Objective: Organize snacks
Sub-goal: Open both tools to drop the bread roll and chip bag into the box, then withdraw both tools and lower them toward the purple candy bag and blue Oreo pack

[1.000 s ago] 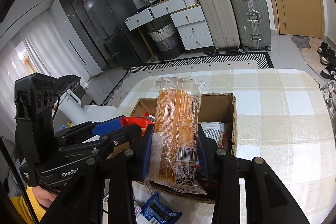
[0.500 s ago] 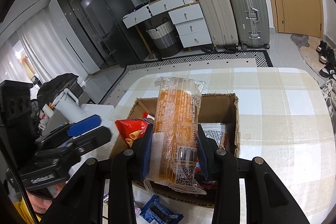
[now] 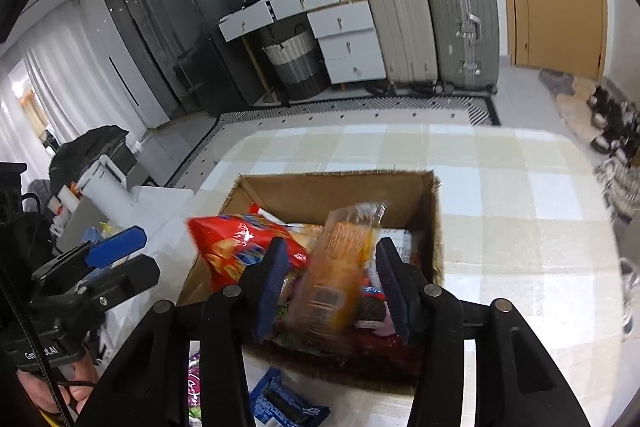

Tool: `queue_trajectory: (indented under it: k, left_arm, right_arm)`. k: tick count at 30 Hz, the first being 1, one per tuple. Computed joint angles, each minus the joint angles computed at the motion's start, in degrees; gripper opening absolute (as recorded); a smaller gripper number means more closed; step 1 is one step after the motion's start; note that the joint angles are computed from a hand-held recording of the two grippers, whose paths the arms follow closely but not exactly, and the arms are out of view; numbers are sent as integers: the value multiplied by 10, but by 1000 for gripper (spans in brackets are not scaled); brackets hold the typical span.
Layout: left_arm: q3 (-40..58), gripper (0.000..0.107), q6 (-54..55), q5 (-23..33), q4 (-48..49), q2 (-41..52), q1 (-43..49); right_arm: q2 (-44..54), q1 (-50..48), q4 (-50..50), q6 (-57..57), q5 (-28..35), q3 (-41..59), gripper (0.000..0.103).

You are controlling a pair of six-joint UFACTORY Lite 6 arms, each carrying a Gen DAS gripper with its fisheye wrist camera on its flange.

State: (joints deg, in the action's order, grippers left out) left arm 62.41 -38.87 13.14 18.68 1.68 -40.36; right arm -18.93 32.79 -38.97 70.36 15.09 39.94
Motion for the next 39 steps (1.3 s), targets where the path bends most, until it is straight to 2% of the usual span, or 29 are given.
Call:
queue_trajectory:
  k: [4,8,13,17,20,26,27,29,32,36,37,39]
  left_arm:
    - [-23,63,-83,25,76,-40,-27]
    - [-46,63,-163,63,144,-89,-64]
    - [-71,71,-269,142,227,-163,-134]
    - [-84,77,-321,218,264,-221,-199]
    - [-85,79,-379,303,305,-259,-275]
    - [-80,81,-454,462,345,-316,-434]
    - [-79,81,-470,495,351,-324,-467]
    - [-79,82,-495,544,357,-335,-517]
    - [-74,82,-537,616,365,-351,-596]
    - [-47,84,-621,766,393,-342,-752]
    - [-48,86,-633,789,402,-344,-777]
    - [-37,87,-694,879,404,-324,-867]
  right_arm:
    - [-54,36,-30,45,37,-10,47]
    - [-110,106,-73,106,114,-6,47]
    - [-157,238,-133,200,234,6,48]
    - [-175,389,-187,295,367,24,50]
    - [-167,508,-215,349,474,51,58]
    - [-113,666,-230,414,620,104,59]
    - [-103,675,-232,418,629,115,60]
    - [-82,722,-241,441,670,133,71]
    - [-48,791,-262,480,736,151,79]
    - [13,876,-283,546,813,177,81]
    - [25,890,-284,558,826,182,83]
    - [54,921,-283,587,855,198,86]
